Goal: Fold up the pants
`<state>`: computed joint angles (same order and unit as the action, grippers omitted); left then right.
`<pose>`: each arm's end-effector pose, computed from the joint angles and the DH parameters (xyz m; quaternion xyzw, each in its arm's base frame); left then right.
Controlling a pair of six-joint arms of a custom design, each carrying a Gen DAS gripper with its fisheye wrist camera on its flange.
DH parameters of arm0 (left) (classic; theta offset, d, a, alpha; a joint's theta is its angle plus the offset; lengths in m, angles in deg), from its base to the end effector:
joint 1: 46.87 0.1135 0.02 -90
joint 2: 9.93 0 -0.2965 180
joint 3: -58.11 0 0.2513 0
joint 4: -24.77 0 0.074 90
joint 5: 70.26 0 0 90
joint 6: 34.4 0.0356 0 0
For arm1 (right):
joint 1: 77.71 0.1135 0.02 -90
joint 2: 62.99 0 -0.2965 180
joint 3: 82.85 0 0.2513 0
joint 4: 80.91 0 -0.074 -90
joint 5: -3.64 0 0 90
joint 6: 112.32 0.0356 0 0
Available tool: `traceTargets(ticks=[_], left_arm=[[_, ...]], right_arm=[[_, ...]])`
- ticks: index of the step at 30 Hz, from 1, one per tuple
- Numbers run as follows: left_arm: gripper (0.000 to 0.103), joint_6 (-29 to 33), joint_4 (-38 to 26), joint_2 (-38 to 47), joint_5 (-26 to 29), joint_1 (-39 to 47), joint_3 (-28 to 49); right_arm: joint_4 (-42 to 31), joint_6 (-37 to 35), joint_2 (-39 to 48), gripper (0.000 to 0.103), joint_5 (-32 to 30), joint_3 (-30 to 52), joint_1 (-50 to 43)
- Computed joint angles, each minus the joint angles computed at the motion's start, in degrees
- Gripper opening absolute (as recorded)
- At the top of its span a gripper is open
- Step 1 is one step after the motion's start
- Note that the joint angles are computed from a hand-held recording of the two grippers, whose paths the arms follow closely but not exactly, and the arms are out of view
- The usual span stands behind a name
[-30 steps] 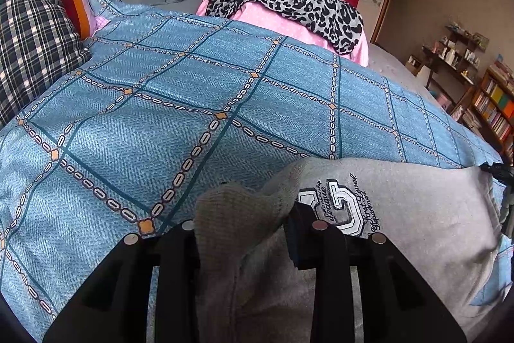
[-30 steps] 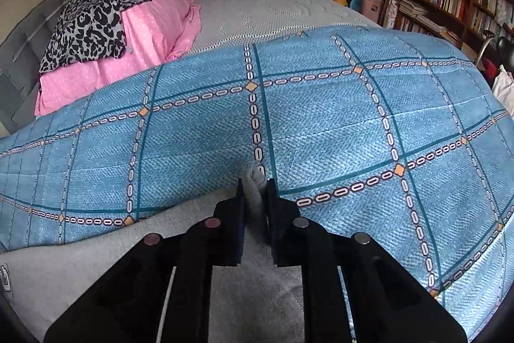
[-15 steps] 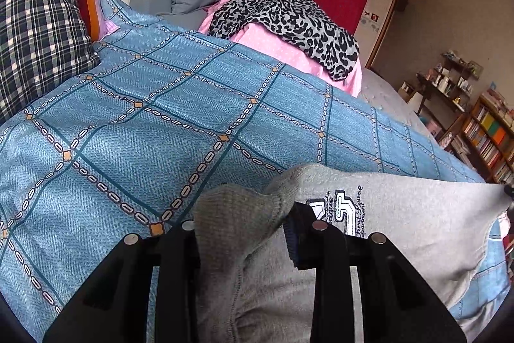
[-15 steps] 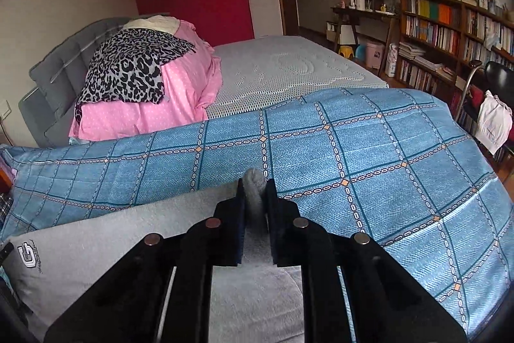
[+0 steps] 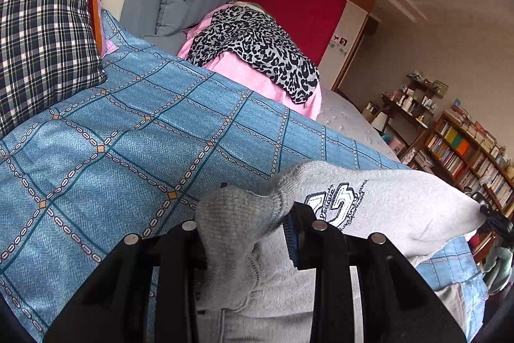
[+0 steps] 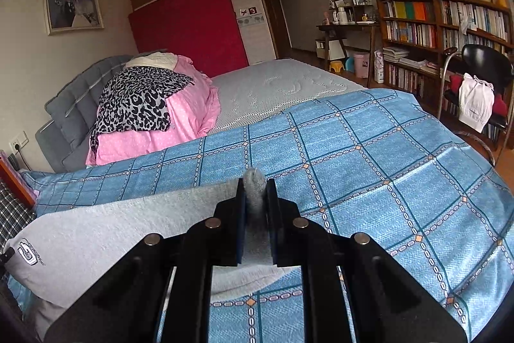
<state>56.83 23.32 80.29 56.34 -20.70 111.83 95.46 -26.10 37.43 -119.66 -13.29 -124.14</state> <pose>0.2822 0.1150 0.1974 -0.0497 0.8628 -0.1755 0.4715 0.2725 -0.2581 0.2175 0.1840 0.8383 0.0403 0.5116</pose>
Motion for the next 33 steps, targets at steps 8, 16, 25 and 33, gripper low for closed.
traceTargets(ticks=[8, 16, 25, 33], left_arm=[[0.031, 8.15, 0.39, -6.68, 11.53, 10.89, -10.29], [0.031, 26.82, -9.95, -13.46, 22.15, 22.45, -17.1], [0.031, 56.01, -31.1, -11.67, 29.15, 35.28, -17.05], [0.047, 66.96, -32.44, -9.01, 26.5, 39.98, -19.48]], right_arm=[[2.51, -6.96, -9.28, 0.012, -19.72, -17.46, -19.48], [-13.12, -37.85, -9.53, 0.012, -30.9, -26.78, -40.01], [-36.48, -64.8, 1.79, 0.012, -33.72, -20.68, -54.3], [-45.08, -83.4, 10.34, 0.012, -29.52, -19.37, -62.62]])
